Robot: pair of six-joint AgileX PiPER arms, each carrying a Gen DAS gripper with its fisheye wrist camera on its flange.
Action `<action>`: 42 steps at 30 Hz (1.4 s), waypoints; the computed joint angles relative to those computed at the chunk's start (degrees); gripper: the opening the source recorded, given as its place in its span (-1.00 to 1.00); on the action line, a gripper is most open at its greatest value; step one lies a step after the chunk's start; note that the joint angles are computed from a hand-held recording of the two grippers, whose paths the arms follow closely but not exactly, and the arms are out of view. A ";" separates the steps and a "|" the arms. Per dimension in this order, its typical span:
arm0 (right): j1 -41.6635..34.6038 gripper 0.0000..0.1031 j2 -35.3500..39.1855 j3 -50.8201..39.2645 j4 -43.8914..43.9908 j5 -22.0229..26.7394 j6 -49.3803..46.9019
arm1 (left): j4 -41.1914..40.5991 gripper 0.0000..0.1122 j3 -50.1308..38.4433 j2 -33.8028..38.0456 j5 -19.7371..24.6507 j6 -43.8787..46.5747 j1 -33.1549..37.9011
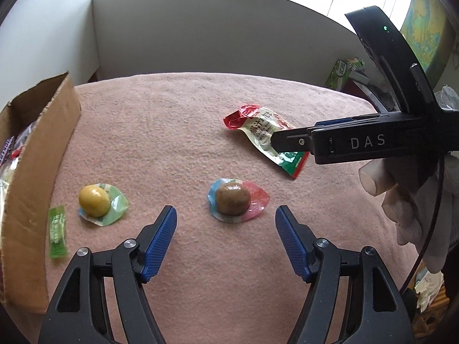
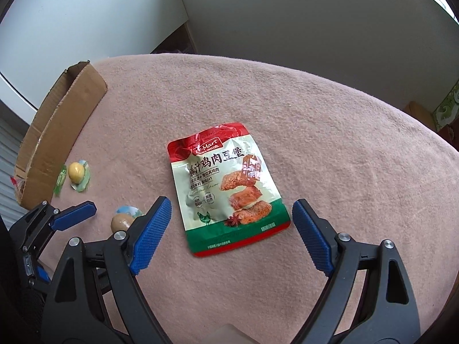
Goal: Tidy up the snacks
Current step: 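Grasp the brown ball candy with the left tool while the right tool grips the pouch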
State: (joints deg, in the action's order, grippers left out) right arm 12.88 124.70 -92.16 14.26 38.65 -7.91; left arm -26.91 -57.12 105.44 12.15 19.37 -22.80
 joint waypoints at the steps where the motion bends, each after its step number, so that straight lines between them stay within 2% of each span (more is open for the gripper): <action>1: 1.11 0.72 2.07 -2.41 -1.60 0.25 1.93 | 1.83 0.25 -0.53 0.51 -0.07 -1.93 0.03; 2: 1.46 0.72 3.05 -3.78 -2.66 0.74 2.77 | 1.36 0.21 -0.61 0.98 -0.56 -1.62 0.25; 4: 2.21 0.72 4.44 -5.69 -4.94 0.77 4.68 | 1.04 0.00 -1.29 1.86 -0.25 -1.32 0.66; 6: 2.82 0.72 5.26 -7.03 -6.82 1.16 5.95 | 2.14 -0.07 -0.27 1.58 -1.45 -2.64 0.04; 9: 3.74 0.72 6.57 -9.11 -8.42 1.99 7.32 | -4.50 -0.23 -0.27 1.46 -1.01 4.22 0.78; 14: 5.51 0.72 8.55 -12.24 -11.42 3.80 9.14 | -3.70 -0.27 -0.84 1.90 -1.36 3.68 -0.10; 16: 6.23 0.68 8.80 -12.68 -12.72 4.36 9.30 | -7.66 -0.43 -0.62 2.06 -1.49 7.56 0.08; 20: 8.70 0.66 10.22 -14.67 -16.73 5.50 12.40 | -10.00 -0.44 -3.24 4.22 -0.97 8.87 -0.16; 23: 9.61 0.65 10.72 -16.11 -17.12 6.98 12.57 | -8.12 -0.45 -5.12 5.29 -0.44 6.61 -0.43; 28: 10.04 0.65 11.14 -17.17 -16.64 8.17 10.77 | -11.03 -0.46 -5.14 5.48 -0.39 9.42 -0.07; 30: 9.94 0.60 11.37 -17.67 -16.03 8.51 11.18 | -13.28 -0.46 -4.73 5.47 -0.63 11.72 0.20; 34: 8.99 0.14 8.87 -14.21 -15.01 6.26 9.48 | -17.28 -0.46 -3.42 4.47 -0.54 15.88 1.15; 37: 8.51 0.11 6.92 -11.07 -14.32 4.56 9.56 | -20.03 -0.46 -2.75 4.03 -0.56 18.65 1.88; 42: 7.56 -0.06 4.84 -7.66 -12.36 2.02 9.51 | -23.64 -0.47 -2.24 3.60 -0.17 22.64 3.03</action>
